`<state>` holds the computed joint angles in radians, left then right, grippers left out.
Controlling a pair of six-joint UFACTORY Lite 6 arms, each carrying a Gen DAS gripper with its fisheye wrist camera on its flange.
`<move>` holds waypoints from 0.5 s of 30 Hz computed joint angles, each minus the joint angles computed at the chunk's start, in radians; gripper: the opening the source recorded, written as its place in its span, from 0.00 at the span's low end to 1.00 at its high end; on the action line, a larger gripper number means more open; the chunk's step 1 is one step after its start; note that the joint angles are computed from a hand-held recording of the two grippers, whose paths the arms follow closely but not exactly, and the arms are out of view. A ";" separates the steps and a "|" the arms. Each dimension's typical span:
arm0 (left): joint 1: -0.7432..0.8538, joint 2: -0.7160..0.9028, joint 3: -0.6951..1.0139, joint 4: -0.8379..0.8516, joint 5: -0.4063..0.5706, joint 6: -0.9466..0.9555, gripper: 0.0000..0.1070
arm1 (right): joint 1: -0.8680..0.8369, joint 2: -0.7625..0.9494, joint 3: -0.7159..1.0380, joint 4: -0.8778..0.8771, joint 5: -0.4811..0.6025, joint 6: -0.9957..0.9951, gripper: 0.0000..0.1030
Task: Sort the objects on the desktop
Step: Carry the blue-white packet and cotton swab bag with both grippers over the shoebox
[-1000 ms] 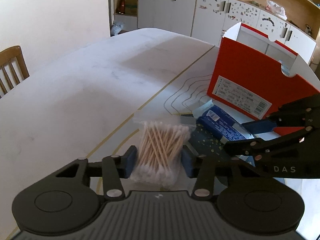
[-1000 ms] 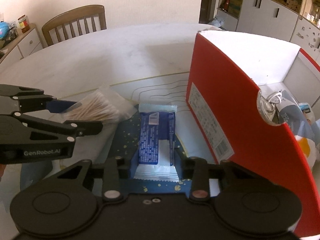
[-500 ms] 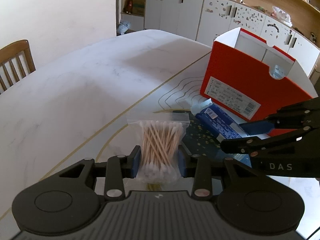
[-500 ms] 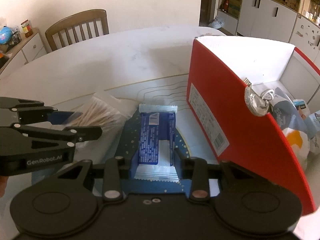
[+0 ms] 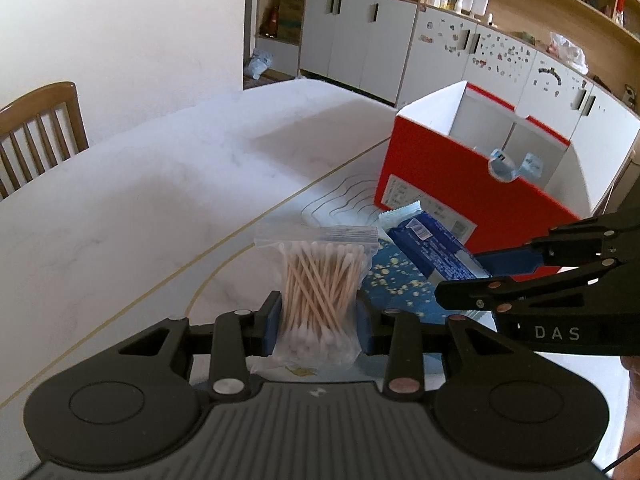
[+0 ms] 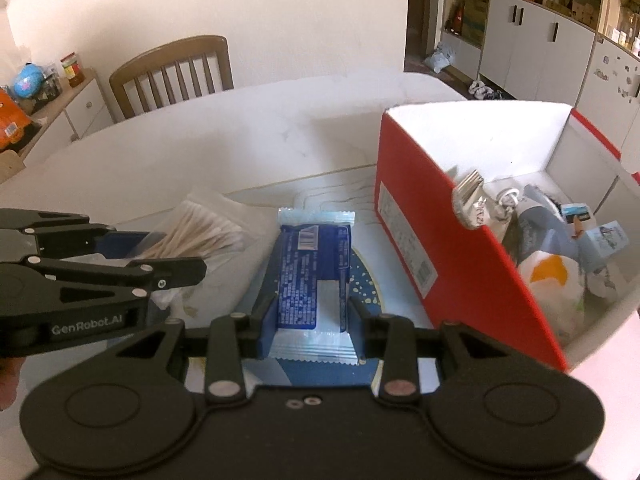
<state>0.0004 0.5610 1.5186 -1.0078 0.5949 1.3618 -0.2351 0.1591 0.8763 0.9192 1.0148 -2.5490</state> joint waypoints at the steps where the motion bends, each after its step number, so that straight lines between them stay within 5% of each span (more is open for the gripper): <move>1: 0.001 -0.017 -0.013 0.002 0.002 -0.006 0.33 | -0.009 -0.002 0.010 -0.011 0.015 0.006 0.35; 15: -0.044 -0.269 -0.192 0.031 0.009 -0.111 0.33 | -0.126 0.085 0.281 -0.146 0.271 0.100 0.35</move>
<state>-0.0434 0.2924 1.3266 -0.9770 0.6036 1.2511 -0.3615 0.2443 1.1570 0.7734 1.2854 -2.4493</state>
